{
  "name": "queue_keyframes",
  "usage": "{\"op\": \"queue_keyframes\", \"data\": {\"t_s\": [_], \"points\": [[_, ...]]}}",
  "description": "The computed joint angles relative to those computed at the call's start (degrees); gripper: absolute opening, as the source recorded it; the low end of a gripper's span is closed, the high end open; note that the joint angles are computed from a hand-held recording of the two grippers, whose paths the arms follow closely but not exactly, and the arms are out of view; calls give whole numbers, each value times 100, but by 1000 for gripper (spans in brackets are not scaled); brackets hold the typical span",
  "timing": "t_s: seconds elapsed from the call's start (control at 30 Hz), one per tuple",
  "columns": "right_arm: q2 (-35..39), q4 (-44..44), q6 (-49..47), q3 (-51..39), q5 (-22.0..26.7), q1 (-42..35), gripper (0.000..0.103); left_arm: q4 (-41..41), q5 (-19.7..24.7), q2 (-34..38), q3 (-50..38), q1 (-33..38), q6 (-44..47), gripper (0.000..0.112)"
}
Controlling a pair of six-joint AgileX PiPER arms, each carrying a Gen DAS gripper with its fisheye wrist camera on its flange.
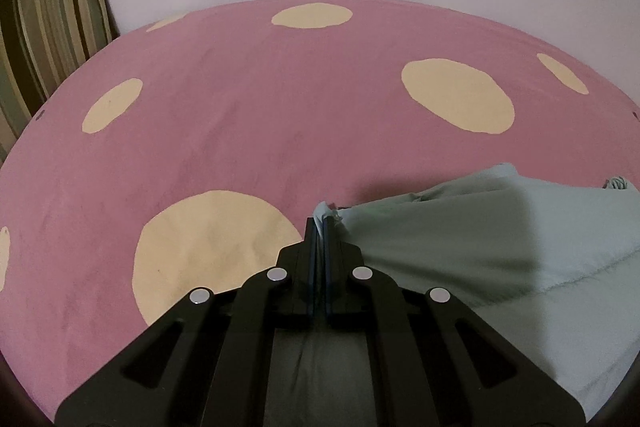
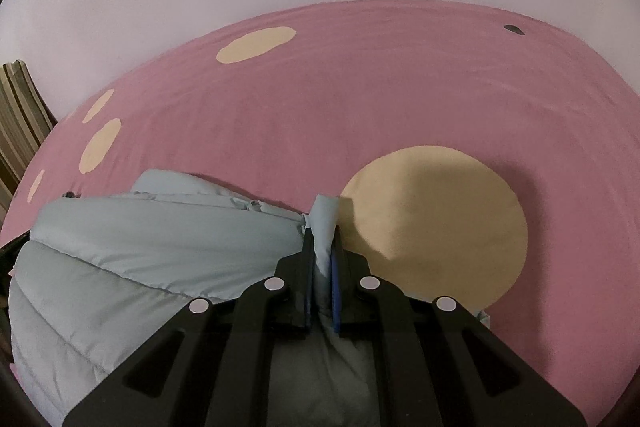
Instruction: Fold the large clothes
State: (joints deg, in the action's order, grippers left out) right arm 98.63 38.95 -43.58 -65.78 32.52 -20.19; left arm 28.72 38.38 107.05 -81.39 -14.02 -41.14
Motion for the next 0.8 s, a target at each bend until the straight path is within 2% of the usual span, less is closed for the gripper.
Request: {"op": "queue_keyframes", "data": {"t_s": [0.1, 0.13, 0.17, 0.2, 0.27, 0.33, 0.47, 0.53, 0.7, 0.8], "points": [[45, 136, -54, -147, 272, -112, 8, 39, 339, -33, -189, -69, 51, 7], [29, 55, 35, -207, 366, -128, 10, 137, 524, -86, -234, -112, -18, 17], [-25, -137, 234, -252, 416, -111, 20, 227, 637, -156, -232, -148, -100, 31], [-134, -326, 437, -255, 432, -96, 37, 397, 678, -341, -117, -204, -274, 37], [-599, -382, 627, 13, 171, -58, 54, 866, 730, -703, 100, -392, -699, 54], [-1125, -247, 610, 318, -81, 65, 56, 1163, 885, -997, 148, -660, -1003, 59], [-1558, -237, 862, 409, 116, 614, 56, 505, 810, -1089, -138, -1057, -815, 66], [-1561, -498, 1212, 394, 90, 1054, 56, 167, 780, -888, -360, -1232, -712, 66], [-1325, -1478, 2241, 470, -334, 2097, 55, 33, 882, -183, -779, -1511, -855, 66], [-1012, -2181, 2900, 422, -445, 2401, 56, 115, 932, 124, -798, -1547, -992, 68]]}}
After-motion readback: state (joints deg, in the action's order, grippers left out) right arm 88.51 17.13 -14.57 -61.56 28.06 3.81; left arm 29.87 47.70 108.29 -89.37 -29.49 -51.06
